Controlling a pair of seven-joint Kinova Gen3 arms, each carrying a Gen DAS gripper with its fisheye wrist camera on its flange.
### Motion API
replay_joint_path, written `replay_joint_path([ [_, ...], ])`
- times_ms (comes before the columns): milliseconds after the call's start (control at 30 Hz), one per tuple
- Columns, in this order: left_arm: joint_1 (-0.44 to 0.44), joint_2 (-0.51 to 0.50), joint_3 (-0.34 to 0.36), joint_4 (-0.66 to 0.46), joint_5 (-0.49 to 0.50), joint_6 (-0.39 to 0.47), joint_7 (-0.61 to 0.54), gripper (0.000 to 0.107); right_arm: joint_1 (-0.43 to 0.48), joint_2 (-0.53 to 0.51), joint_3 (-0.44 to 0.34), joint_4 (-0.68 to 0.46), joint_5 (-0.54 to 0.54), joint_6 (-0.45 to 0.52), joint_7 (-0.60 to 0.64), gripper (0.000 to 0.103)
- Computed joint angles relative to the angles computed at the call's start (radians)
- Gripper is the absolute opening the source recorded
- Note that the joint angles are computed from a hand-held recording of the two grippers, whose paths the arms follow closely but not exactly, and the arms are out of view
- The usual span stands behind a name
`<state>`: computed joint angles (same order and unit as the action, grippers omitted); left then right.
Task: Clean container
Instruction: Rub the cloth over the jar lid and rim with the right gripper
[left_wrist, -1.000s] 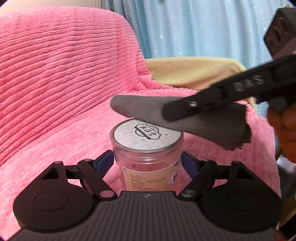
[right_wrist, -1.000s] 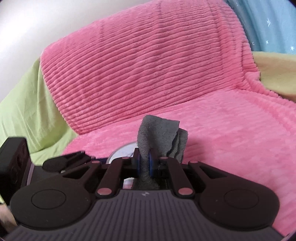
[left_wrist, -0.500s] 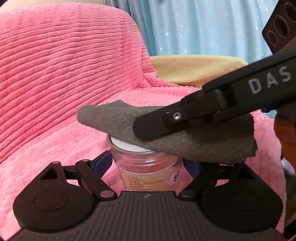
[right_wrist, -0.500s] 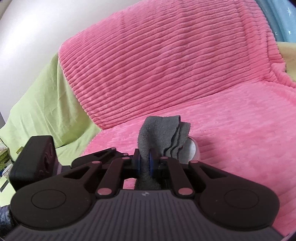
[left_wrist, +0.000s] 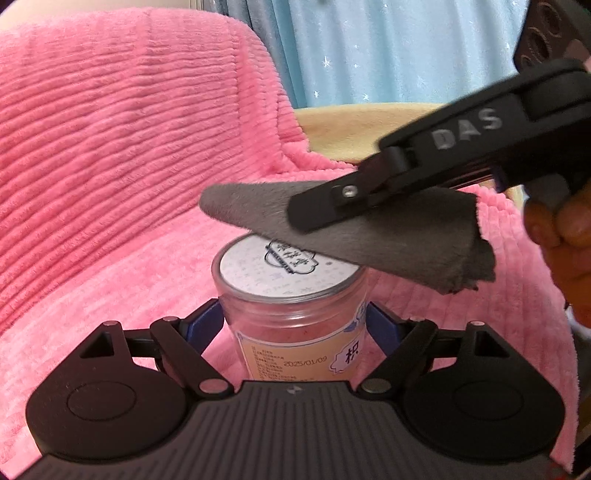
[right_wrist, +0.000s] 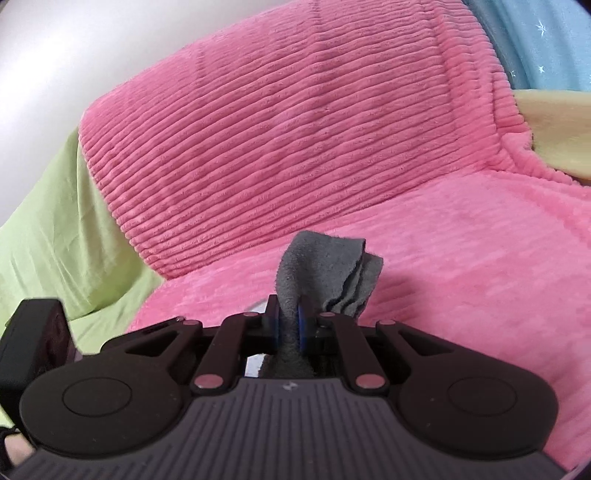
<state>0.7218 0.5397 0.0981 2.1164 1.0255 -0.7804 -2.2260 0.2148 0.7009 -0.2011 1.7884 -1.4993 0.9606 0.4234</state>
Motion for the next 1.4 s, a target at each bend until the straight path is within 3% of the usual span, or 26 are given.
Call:
replay_joint_path([
  [267,0.003,-0.002,0.003,0.007,-0.002,0.000,0.021,0.084,0.011,0.015,-0.015,-0.039,0.132,0.081,-0.102,0.007],
  [533,0.008,0.000,0.004,0.002,0.010,-0.006,0.009,0.083,-0.015,0.016,-0.049,-0.005,0.026,0.007,-0.027,0.006],
  [700,0.011,-0.001,0.010,0.007,0.010,-0.011,0.018,0.083,-0.025,0.002,-0.016,0.020,-0.063,-0.025,0.013,0.006],
  [800,0.010,0.000,0.007,0.002,0.010,-0.006,0.008,0.083,-0.019,-0.003,0.009,0.011,-0.031,-0.005,-0.016,0.007],
  [1000,0.009,0.002,0.007,-0.004,0.019,-0.003,0.006,0.083,0.015,0.021,0.007,-0.047,0.141,0.105,-0.143,0.007],
  [1400,0.003,0.006,0.005,-0.019,0.030,0.005,-0.019,0.084,-0.002,0.015,-0.042,-0.067,0.177,0.047,-0.105,0.007],
])
